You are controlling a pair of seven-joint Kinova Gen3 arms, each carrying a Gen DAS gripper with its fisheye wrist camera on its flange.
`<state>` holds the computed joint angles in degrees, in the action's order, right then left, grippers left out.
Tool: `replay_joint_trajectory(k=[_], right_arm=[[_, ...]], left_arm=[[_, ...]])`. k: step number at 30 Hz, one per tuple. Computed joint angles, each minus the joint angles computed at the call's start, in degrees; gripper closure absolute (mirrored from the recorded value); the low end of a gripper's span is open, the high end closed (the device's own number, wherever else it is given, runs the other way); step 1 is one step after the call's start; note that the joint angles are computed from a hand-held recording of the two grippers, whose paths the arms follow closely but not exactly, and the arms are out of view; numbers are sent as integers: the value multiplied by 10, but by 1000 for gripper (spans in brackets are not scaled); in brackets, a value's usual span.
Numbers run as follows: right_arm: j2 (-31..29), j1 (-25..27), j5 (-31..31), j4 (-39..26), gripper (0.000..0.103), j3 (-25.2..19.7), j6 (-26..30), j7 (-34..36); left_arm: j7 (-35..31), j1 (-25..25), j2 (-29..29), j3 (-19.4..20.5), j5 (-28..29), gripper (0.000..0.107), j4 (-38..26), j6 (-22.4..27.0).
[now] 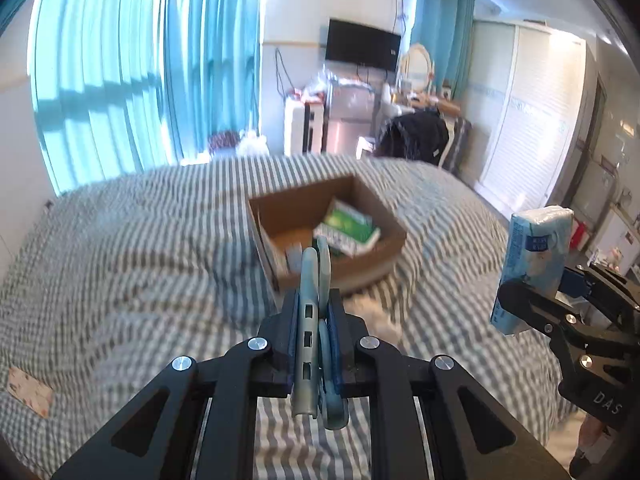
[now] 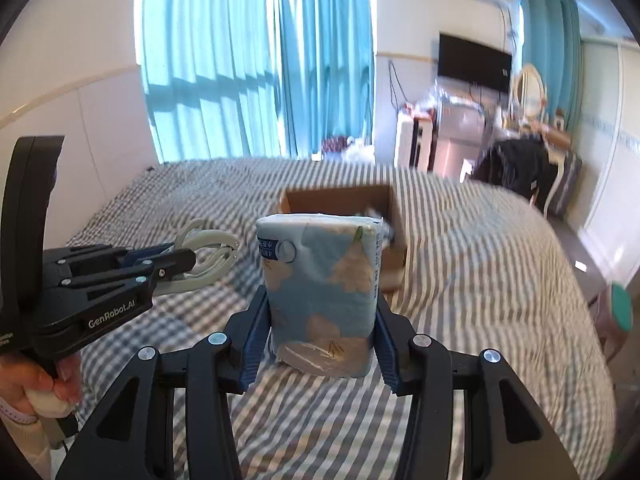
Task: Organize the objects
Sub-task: 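Carry the tissue pack and clip toward the cardboard box with both grippers, then lower the clip and tissue pack into the box and open both grippers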
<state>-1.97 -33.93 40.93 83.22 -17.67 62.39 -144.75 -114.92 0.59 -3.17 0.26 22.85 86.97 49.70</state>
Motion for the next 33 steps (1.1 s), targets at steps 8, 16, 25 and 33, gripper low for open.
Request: replay_joint_trajectory(k=[8, 16, 25, 33], right_arm=[[23, 15, 5, -86, 56, 29, -32, 97], [106, 59, -90, -198, 56, 97, -79, 211], [222, 96, -202, -316, 56, 159, -74, 307], [309, 132, -275, -385, 56, 178, -46, 369]], left_arm=[[21, 8, 56, 20, -20, 95, -106, -6], [62, 17, 168, 46, -62, 95, -247, 8], [112, 52, 287, 52, -132, 95, -371, 37], [149, 69, 377, 48, -156, 95, -444, 78]])
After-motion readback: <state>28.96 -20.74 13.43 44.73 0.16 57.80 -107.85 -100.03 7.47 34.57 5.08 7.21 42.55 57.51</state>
